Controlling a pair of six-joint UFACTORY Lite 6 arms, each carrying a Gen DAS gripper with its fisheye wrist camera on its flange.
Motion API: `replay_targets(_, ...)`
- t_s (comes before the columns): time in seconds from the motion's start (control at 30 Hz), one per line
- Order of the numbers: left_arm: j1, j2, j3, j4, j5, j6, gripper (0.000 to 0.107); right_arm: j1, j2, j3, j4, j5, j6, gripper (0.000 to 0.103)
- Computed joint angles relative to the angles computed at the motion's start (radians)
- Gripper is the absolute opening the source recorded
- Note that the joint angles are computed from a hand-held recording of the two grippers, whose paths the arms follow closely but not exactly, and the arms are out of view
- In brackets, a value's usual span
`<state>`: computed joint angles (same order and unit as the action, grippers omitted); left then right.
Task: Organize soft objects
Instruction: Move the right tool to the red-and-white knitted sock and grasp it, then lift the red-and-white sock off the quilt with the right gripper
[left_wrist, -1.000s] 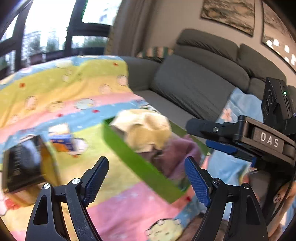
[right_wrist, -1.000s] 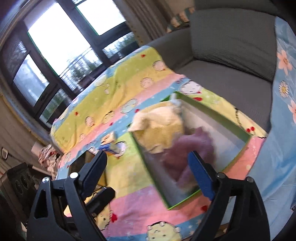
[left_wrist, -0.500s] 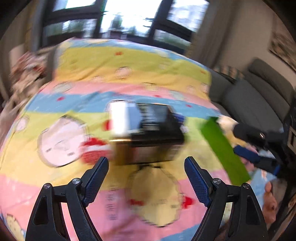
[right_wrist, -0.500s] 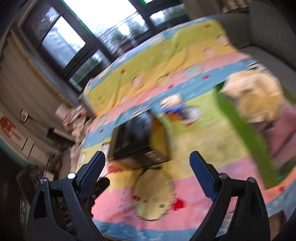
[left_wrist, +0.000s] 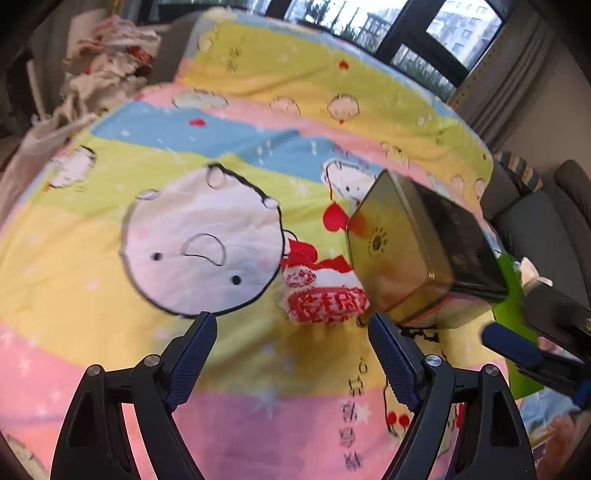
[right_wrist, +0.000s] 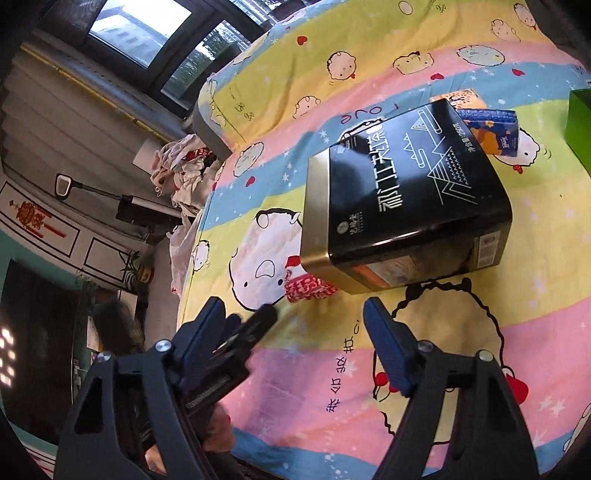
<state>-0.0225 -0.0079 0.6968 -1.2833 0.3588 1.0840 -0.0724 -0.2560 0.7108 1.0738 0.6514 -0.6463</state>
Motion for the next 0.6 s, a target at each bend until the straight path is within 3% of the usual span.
replay_targets(0.07, -0.008, 0.076, 0.043, -0.024, -0.002, 0.0, 0.084, -0.02, -0.02, -0.009, -0.019, 0.003, 0.011, 0.078)
replay_targets(0.2, -0.003, 0.187, 0.078, -0.252, 0.026, 0.159, 0.081, -0.071, -0.068, -0.026, -0.1, -0.002, 0.043, 0.078)
replay_targets(0.27, 0.004, 0.187, 0.064, -0.318, 0.042, 0.213, 0.047, -0.079, -0.087, -0.038, -0.13, -0.015, 0.054, 0.078)
replay_targets(0.33, 0.036, 0.194, 0.059, -0.307, 0.14, 0.178, 0.034, -0.091, -0.092, -0.047, -0.142, -0.017, 0.049, 0.078)
replay_targets(0.47, 0.019, 0.052, -0.031, -0.171, 0.09, 0.039, 0.031, -0.118, -0.073, -0.045, -0.134, 0.017, 0.017, 0.078)
replay_targets(0.6, 0.085, -0.145, -0.181, -0.045, 0.196, -0.067, 0.031, -0.073, -0.084, -0.061, -0.151, 0.014, 0.019, 0.078)
